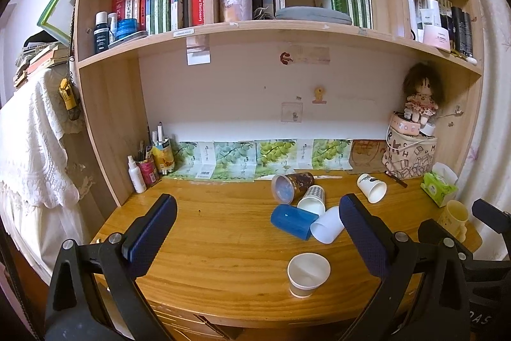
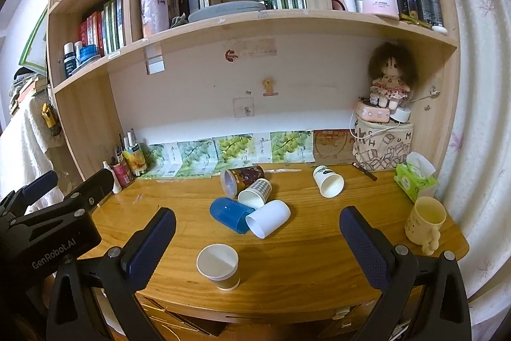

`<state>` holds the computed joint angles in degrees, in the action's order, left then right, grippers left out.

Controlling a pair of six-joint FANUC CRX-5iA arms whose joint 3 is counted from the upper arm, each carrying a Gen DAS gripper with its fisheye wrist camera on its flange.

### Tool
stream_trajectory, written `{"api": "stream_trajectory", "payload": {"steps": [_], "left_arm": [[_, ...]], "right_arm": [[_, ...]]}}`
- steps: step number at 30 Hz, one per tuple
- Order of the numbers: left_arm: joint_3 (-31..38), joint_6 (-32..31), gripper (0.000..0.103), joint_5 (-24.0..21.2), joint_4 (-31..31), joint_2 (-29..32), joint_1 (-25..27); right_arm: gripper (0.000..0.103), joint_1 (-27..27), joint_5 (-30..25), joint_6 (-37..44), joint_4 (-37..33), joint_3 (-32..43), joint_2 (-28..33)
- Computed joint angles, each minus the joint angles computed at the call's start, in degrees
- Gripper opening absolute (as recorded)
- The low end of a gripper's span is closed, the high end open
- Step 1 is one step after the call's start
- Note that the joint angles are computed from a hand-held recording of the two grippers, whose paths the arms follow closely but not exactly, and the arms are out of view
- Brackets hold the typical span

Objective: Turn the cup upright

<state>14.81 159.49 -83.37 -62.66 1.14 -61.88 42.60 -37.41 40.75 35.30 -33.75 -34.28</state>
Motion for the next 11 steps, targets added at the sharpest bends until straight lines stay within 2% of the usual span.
{"api": "stream_trajectory", "payload": {"steps": [11], "left_arm": [[0.0,0.0,0.102,-0.1,0.5,-0.1,0.4]], "right_arm": [[0.103,-0.2,-1.3,2.1,-2.1,1.3,1.1]]}}
